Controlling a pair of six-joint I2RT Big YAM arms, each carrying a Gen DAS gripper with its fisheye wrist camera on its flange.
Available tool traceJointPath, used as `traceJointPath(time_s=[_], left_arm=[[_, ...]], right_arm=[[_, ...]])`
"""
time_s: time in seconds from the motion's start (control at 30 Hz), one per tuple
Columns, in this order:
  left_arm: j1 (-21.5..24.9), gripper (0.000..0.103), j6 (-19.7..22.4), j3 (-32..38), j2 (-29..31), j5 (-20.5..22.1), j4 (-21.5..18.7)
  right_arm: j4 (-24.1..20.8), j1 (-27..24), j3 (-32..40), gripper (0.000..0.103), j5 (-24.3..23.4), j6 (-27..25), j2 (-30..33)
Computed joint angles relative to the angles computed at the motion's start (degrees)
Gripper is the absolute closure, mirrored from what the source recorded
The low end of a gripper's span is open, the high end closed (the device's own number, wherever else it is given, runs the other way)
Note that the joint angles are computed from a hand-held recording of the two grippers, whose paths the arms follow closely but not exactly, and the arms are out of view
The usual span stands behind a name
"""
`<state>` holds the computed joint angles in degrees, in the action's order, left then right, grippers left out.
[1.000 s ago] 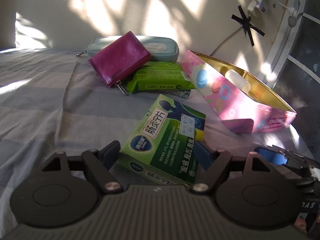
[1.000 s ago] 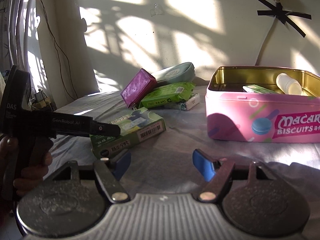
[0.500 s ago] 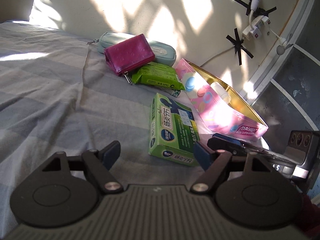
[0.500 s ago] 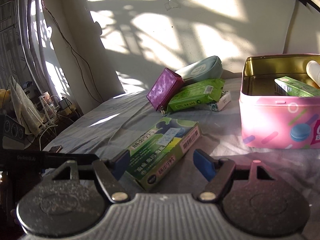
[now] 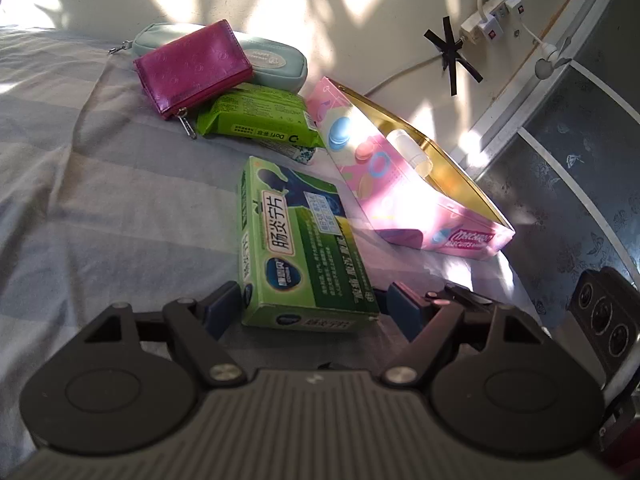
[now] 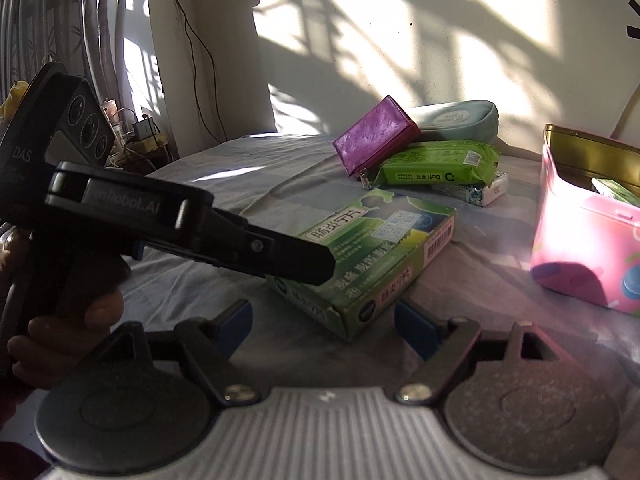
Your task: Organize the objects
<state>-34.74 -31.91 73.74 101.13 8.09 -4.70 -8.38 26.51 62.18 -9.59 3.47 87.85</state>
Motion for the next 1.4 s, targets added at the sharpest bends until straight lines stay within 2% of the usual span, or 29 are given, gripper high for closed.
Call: traceJointPath(time_s=[0.1, 0.17, 0.3, 0.43, 0.5, 0.63, 0.7, 0.83, 1.07, 1.17, 1.2, 1.27, 1.4], left_arm=[[-1.13, 0.022, 1.09, 1.37, 0.83, 2.23, -0.53], [-2.15, 0.022, 3.48, 2.25, 1.30, 4.02, -1.25], [-3.18, 0.022, 7.09, 3.24, 1.39, 4.99, -1.42], [-2.35, 0.021, 7.00, 3.16, 0.48, 2.44, 0.17], [-1.41, 0.020, 5.94, 4.16, 0.53, -0.47, -0.26], [0.78, 0.015, 5.51, 5.86, 1.48, -5.19, -0.30], [1.90, 0.015, 5.57, 7.51, 2.71, -5.51, -1.04], [3.98, 0.015, 4.47, 11.37, 5.69, -0.81, -3.35], [3.04, 0.015, 6.18, 17.09, 10.05, 2.65, -6.51], [2.02, 0.020, 8.48, 18.92, 11.44, 1.74, -9.51], [1.80, 0.027, 8.92, 19.02, 11.63, 1.69, -10.21], [1.18, 0.030, 9.84, 17.80, 11.01, 0.03, -9.46], [0.48, 0.036, 8.05, 14.05, 8.37, -1.23, -8.62]], right_arm=[[-0.17, -0.23, -0.90, 0.017, 2.11, -0.05, -0.85], [0.44, -0.94, -2.26, 0.015, 3.81, 0.53, -1.97], [0.81, -3.40, -4.59, 0.014, 3.57, 2.71, -4.02], [2.11, -5.27, -6.17, 0.013, 1.87, 6.11, -5.06], [2.34, -5.56, -6.18, 0.013, 1.23, 6.88, -4.92], [2.97, -4.41, -6.32, 0.013, 2.31, 4.36, -4.91], [2.89, -3.50, -6.38, 0.012, 3.76, 2.66, -5.10], [2.54, -2.59, -6.16, 0.009, 4.70, 2.03, -5.18], [1.16, -2.07, -5.34, 0.008, 5.56, 2.15, -4.58], [0.46, -2.49, -4.80, 0.008, 5.29, 3.45, -4.13], [0.23, -2.62, -4.66, 0.008, 5.16, 3.75, -4.03], [-0.15, -2.70, -4.40, 0.008, 5.12, 3.99, -3.83], [-0.81, -2.81, -4.16, 0.006, 6.30, 4.40, -3.81]])
